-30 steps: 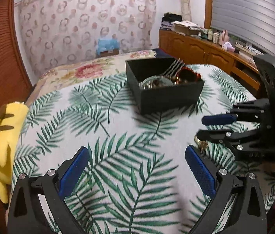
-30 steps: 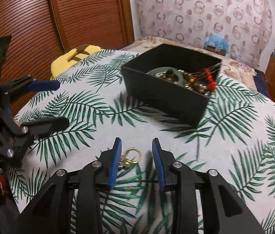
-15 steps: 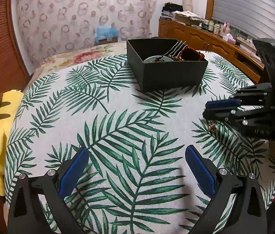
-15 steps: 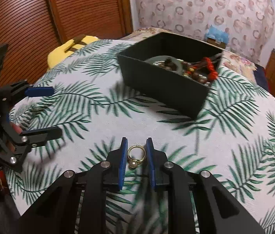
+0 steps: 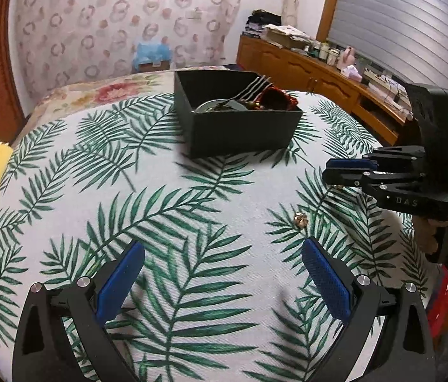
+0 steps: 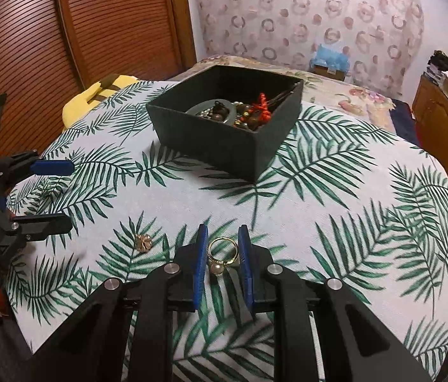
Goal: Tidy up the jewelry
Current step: 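Grasp the small gold ring with the left gripper while the right gripper holds its ring, then lower both rings into the black box and open both grippers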
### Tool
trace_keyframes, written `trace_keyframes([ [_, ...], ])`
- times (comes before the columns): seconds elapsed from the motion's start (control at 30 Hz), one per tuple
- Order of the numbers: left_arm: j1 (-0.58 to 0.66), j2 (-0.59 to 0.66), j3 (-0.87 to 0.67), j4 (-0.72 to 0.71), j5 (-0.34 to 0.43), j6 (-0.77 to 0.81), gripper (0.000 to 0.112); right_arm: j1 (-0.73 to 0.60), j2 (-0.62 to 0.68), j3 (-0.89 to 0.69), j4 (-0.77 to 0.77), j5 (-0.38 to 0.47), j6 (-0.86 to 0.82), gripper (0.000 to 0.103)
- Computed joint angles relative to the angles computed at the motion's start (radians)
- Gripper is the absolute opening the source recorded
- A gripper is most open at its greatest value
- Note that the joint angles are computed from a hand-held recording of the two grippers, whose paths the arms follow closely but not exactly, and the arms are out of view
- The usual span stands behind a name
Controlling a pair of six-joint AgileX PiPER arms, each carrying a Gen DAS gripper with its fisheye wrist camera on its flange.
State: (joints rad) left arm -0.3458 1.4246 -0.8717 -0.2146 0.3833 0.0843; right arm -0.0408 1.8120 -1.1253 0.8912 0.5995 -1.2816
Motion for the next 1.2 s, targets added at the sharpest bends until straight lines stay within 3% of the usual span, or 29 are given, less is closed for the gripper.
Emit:
trace_keyframes([
  [0.1,-0.006,0.021,-0.020,-0.089,0.003,0.079,0.095,-0.025,-0.016,0.021,0.023,0.003,-0.034,0.021],
  [0.27,-0.061,0.061,-0.062,-0.085,-0.002,0.081,0.093,-0.065,-0.032,0.042,0.047,0.018,-0.073,0.021],
  [0.37,-0.100,0.092,-0.093,-0.060,0.004,0.067,0.077,-0.081,-0.037,0.046,0.053,0.024,-0.083,0.021],
  [0.53,-0.168,0.151,-0.149,0.054,0.015,-0.025,0.065,-0.100,-0.043,0.048,0.066,0.034,-0.097,0.021],
  [0.87,-0.221,0.192,-0.174,0.208,0.026,-0.154,0.013,-0.110,-0.055,0.044,0.075,0.051,-0.107,0.021],
  [1.17,-0.191,0.175,-0.145,0.116,-0.003,-0.061,0.013,-0.098,-0.047,0.079,0.045,0.001,-0.106,0.021],
  [1.2,-0.190,0.174,-0.144,0.115,-0.004,-0.060,0.013,-0.095,-0.044,0.079,0.040,-0.003,-0.104,0.025],
])
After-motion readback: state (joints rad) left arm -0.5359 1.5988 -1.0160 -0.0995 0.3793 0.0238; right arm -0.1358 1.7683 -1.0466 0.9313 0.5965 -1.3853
